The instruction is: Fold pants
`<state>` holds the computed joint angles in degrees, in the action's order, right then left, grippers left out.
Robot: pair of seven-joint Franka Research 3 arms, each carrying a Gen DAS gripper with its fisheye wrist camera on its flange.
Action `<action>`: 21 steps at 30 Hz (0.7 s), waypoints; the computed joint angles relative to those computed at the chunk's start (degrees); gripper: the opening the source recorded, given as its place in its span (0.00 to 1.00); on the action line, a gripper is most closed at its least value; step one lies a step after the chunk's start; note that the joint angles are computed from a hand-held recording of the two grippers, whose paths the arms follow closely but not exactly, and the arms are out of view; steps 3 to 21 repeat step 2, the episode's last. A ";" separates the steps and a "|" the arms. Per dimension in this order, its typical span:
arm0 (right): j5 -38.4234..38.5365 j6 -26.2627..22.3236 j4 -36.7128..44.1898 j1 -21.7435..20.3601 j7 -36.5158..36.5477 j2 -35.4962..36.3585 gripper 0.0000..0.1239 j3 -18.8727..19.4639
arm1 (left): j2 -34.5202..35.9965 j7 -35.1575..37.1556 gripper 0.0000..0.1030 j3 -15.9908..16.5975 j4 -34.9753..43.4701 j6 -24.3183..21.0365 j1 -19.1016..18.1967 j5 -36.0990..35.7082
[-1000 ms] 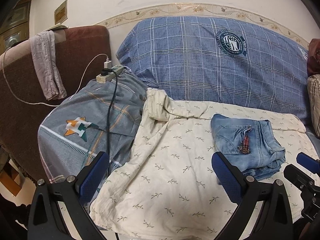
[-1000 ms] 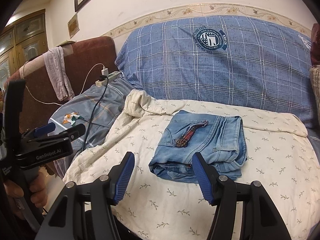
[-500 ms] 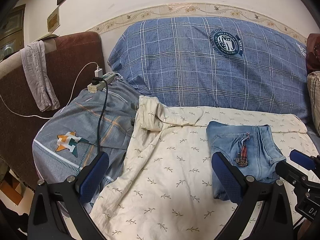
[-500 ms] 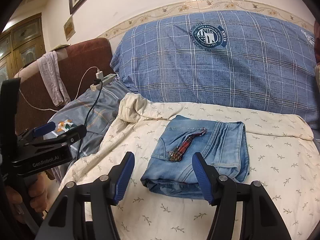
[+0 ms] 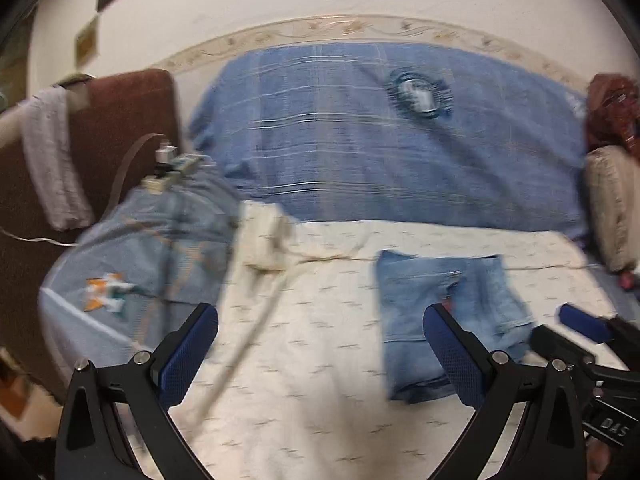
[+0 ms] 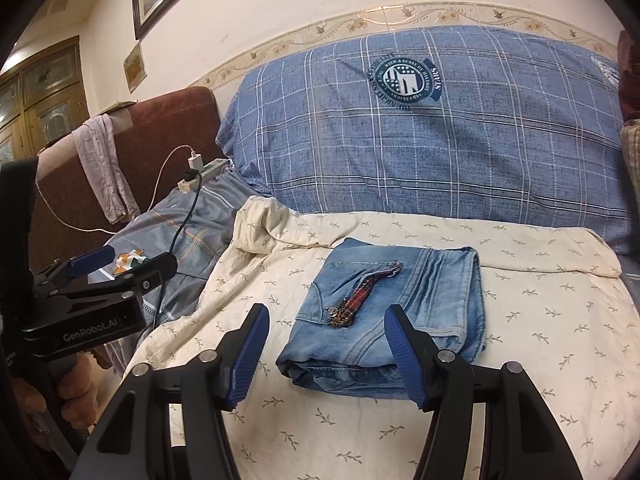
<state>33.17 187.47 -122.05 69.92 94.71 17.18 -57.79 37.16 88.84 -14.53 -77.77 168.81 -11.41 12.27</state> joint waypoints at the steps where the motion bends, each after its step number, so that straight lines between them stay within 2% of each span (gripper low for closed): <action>1: 0.04 0.50 -0.65 -0.18 -0.15 -0.79 0.51 0.12 | 1.92 4.00 0.99 -2.90 2.36 -1.49 1.43 -2.81; 2: 0.63 0.66 -1.07 1.30 -0.48 -0.50 0.51 -1.66 | 3.88 4.00 0.99 -3.80 5.25 -3.50 1.63 -2.01; 21: 0.63 0.66 -1.07 1.30 -0.48 -0.50 0.51 -1.66 | 3.88 4.00 0.99 -3.80 5.25 -3.50 1.63 -2.01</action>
